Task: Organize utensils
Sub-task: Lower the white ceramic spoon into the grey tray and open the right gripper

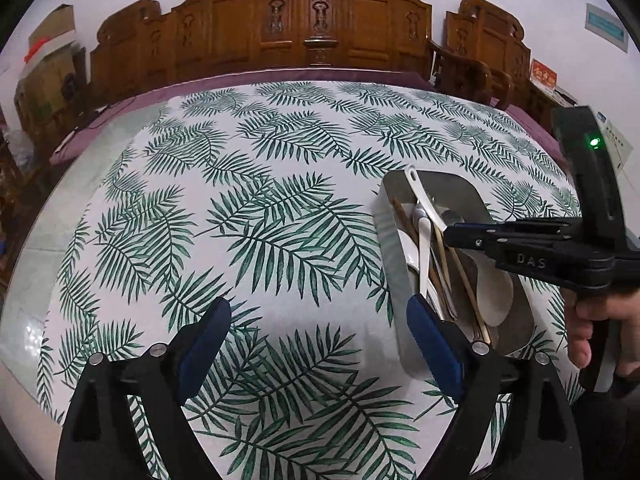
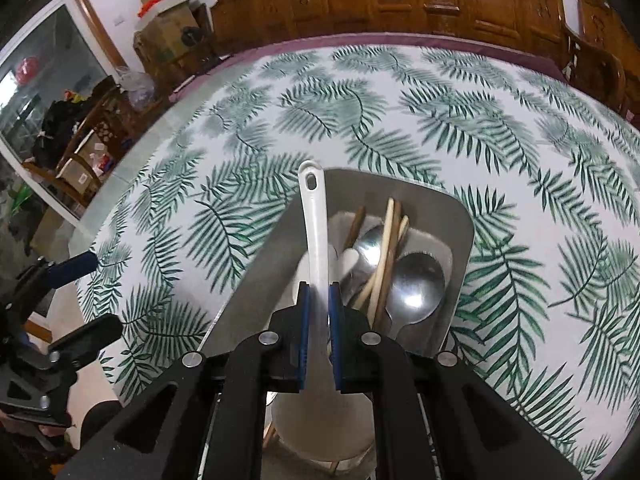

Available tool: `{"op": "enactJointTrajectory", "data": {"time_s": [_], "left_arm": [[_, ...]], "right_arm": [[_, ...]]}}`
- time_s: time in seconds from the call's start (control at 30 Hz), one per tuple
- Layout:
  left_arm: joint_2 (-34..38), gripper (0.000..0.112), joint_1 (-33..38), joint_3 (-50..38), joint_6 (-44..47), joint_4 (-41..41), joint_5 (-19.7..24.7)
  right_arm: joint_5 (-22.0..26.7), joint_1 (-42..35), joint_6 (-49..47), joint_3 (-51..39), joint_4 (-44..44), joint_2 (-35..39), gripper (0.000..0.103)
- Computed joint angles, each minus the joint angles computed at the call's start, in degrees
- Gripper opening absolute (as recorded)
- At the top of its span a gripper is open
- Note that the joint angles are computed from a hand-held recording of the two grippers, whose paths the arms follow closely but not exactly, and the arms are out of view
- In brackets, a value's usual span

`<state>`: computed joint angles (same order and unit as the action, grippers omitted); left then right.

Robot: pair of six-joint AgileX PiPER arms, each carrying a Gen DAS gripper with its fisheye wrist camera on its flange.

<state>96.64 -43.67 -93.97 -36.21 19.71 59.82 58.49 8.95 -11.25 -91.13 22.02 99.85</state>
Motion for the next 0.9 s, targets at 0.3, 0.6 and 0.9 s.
{"op": "enactJointTrajectory", "data": {"time_s": [0.3,0.6,0.9], "left_arm": [[-0.6,0.088,-0.8,-0.3,0.0,0.1,0.0],[-0.1,0.091,-4.5,-3.3,-3.0,2.4,2.1],[0.8,0.095,-13.4,-7.9,-8.9,9.1,7.1]], "right_arm": [[-2.3,-0.1,-0.2,2.8,0.0,-2.3,0.012],[-2.9,-2.8,-3.4,8.0,0.5,-11.9,0.014],[-2.0,-10.5,-6.2,16.5,0.6,-26.4,0.079]]}}
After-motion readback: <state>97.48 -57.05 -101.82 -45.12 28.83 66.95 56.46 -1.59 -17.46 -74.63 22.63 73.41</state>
